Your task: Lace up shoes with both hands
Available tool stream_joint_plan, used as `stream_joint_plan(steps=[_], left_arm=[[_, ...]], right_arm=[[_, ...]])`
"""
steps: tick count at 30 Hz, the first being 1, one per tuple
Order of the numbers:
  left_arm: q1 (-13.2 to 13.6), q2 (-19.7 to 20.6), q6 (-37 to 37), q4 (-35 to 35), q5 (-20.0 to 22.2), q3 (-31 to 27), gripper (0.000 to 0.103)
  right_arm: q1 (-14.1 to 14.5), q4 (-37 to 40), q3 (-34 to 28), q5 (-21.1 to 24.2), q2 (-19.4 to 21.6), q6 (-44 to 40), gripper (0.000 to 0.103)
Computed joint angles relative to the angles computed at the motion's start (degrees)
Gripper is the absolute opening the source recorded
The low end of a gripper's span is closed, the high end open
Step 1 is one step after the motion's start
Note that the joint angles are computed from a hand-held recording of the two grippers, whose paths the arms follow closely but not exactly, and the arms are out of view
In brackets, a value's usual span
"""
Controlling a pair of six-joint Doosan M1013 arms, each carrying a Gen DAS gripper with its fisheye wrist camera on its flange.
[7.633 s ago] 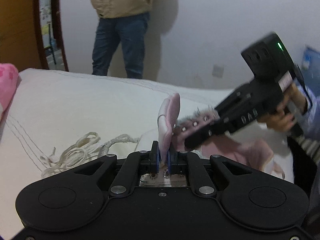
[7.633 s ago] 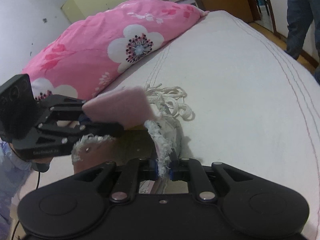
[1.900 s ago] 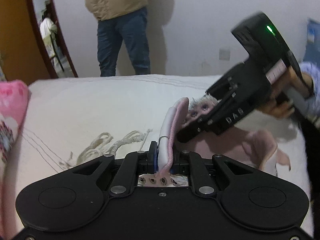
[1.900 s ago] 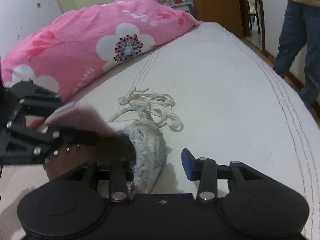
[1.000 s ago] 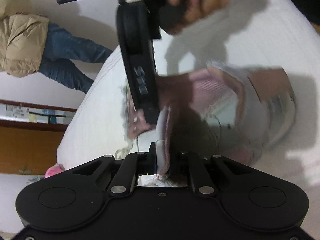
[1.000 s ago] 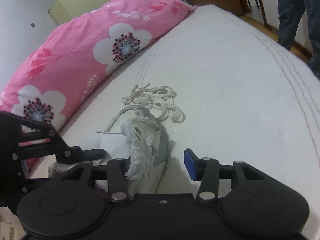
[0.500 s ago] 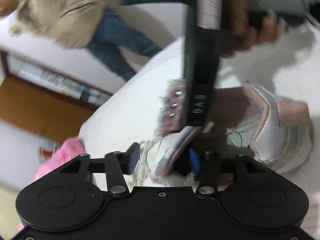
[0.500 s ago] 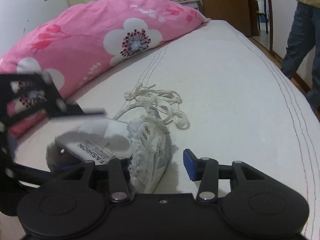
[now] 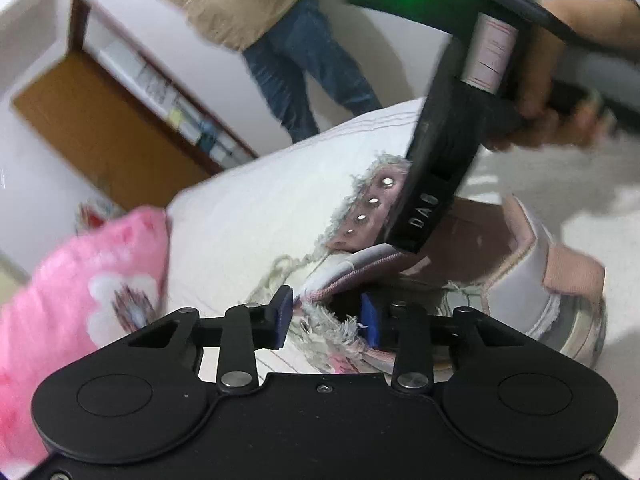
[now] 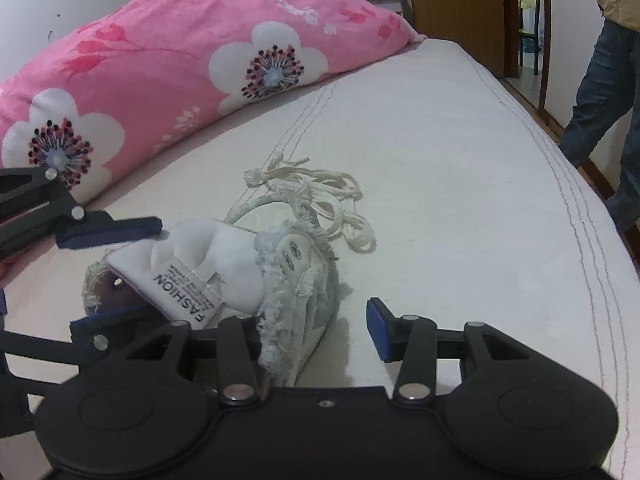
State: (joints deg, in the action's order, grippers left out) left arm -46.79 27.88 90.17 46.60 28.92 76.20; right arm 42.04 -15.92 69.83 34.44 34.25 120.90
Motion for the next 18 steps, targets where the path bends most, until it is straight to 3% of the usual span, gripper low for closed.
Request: stream_joint_plan(steps=[2,7,10,12,18], left_arm=[[-0.72,0.21,2.01,4.59,-0.29,0.61,0.021],[-0.87,0.89,15.04,-3.65,3.33,-1.87,0.016],[-0.87,1.21,16.39,-4.01,4.01,-2.27,0.016],[-0.93,0.78,15.04,-3.43,3.71,-1.35,0.016],[0.27,1.11,13.06,-5.11,1.56,-1.38,0.016]], right_arm=[[-0.15,1.36,0.05,-0.04,-0.18,-1.48,0.042],[0.02,0.32,0.65,-0.20,-1.20,-2.98,0.042],[0.53,-3.10,2.11,-1.59,-2.65,-2.59,0.042],[1.11,-6.72,3.64,-3.71,-3.83,-1.62,0.042],[3.86,-31.64,9.60,-14.38,-7.01,4.09,0.042]])
